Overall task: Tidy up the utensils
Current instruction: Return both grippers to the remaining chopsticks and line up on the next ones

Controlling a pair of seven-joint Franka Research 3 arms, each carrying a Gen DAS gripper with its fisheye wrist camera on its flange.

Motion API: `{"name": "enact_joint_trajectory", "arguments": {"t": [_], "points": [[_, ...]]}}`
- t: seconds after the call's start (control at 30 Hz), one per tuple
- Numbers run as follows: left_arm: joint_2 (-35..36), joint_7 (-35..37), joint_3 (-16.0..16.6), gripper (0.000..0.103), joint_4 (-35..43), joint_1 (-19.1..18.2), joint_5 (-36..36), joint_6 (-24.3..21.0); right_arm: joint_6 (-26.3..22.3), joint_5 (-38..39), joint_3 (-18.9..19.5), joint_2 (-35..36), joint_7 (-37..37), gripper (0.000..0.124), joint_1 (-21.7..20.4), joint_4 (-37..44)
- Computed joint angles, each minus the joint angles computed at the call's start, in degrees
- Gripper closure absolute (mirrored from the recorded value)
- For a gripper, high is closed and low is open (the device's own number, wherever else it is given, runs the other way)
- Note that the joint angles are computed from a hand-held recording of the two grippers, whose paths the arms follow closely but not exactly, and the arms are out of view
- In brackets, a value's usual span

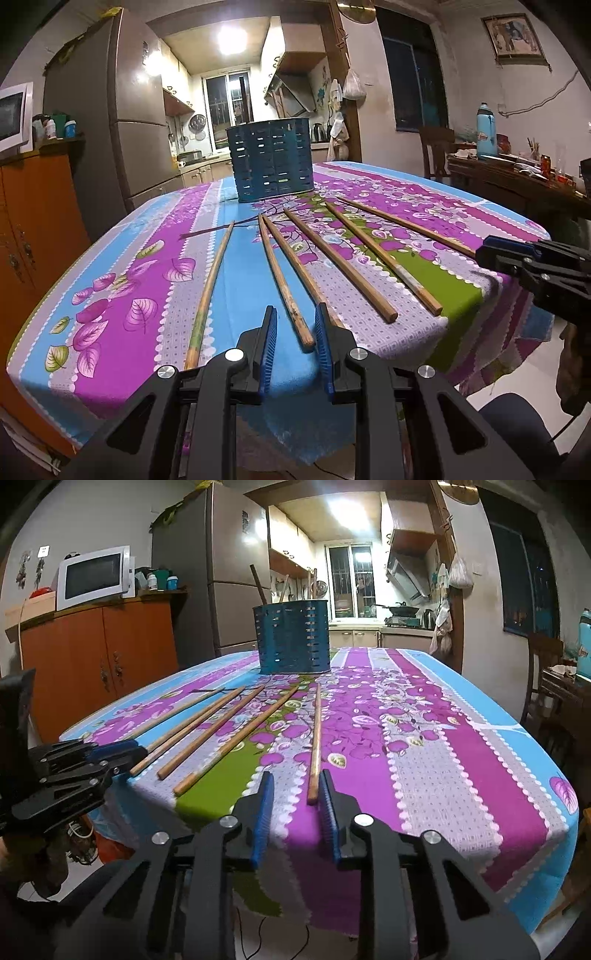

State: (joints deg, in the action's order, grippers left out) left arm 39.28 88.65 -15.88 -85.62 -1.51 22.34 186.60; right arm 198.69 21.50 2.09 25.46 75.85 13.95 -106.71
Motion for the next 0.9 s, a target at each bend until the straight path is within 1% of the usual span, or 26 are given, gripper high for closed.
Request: {"name": "enact_joint_trajectory", "arguments": {"t": [0.17, 0.2, 0.3, 0.37, 0.43, 0.5, 0.53, 0.57, 0.6, 0.63, 0.7, 0.73, 0.77, 0.8, 0.83, 0.87, 0.9], "points": [[0.6, -0.9, 2.5, 0.08, 1.2, -2.1, -0.5, 0.6, -0.9, -1.5, 1.4, 1.1, 0.8, 0.106, -1.9, 1.3], [0.4, -1.4, 4.0, 0.08, 0.9, -3.3, -0.6, 1.2, -0.5, -1.7, 1.4, 1.2, 0.8, 0.106, -1.8, 1.3], [0.3, -2.6, 6.9, 0.08, 0.6, -5.4, -0.7, 2.5, 0.2, -2.7, 2.3, 1.3, 1.4, 0.107, -2.8, 1.0], [0.1, -3.4, 9.0, 0.08, 0.4, -6.9, -0.7, 3.2, 0.3, -2.6, 1.7, 1.5, 1.2, 0.107, -2.2, 1.2], [0.1, -4.1, 10.2, 0.08, 0.2, -7.8, -0.8, 3.8, 0.2, -2.5, 1.0, 1.7, 0.8, 0.107, -1.6, 1.5], [0.1, -4.6, 11.4, 0.08, 0.2, -8.7, -0.9, 4.3, 0.6, -1.5, -0.5, 1.8, 0.0, 0.107, 0.0, 1.7], [0.1, -4.7, 11.9, 0.08, 0.1, -9.1, -0.8, 4.7, 0.7, -0.3, -2.2, 2.1, -1.0, 0.107, 1.8, 1.9], [0.0, -4.8, 12.1, 0.08, -0.1, -9.2, -0.8, 4.9, 1.2, 0.4, -2.7, 2.1, -1.5, 0.107, 2.4, 1.8], [-0.1, -5.0, 12.7, 0.08, -0.5, -9.5, -0.8, 5.4, 1.8, 0.2, -1.4, 2.0, -0.9, 0.107, 1.2, 1.5], [-0.1, -5.0, 13.0, 0.08, -0.6, -9.8, -0.7, 5.6, 2.0, 0.2, -0.8, 2.0, -0.7, 0.107, 0.8, 1.3], [-0.2, -5.1, 14.2, 0.08, -1.0, -10.6, -1.0, 6.5, 2.1, 1.0, -1.3, 2.1, -1.0, 0.107, 1.3, 1.5], [-0.2, -5.2, 14.0, 0.082, -1.1, -10.5, -1.1, 6.6, 2.1, 1.2, -1.1, 2.1, -0.9, 0.107, 1.1, 1.6], [-0.2, -5.1, 13.2, 0.084, -1.2, -10.0, -0.7, 6.4, 2.3, 1.5, -1.2, 2.2, -1.0, 0.11, 1.3, 1.6], [-0.4, -5.0, 12.6, 0.089, -1.5, -9.6, -0.3, 6.3, 2.8, 1.7, -1.2, 2.2, -1.0, 0.112, 1.4, 1.5], [-0.5, -5.1, 14.0, 0.091, -1.7, -10.7, -0.8, 6.8, 3.4, 1.6, -0.7, 2.2, -0.7, 0.114, 0.9, 1.2], [-0.6, -5.1, 14.4, 0.091, -1.8, -11.1, -1.0, 7.0, 3.8, 1.8, -0.7, 2.2, -0.8, 0.116, 1.0, 0.9], [-0.6, -5.1, 13.9, 0.092, -1.9, -10.6, -0.9, 7.0, 4.1, 1.5, -0.2, 2.2, -0.5, 0.117, 0.6, 0.8]]}}
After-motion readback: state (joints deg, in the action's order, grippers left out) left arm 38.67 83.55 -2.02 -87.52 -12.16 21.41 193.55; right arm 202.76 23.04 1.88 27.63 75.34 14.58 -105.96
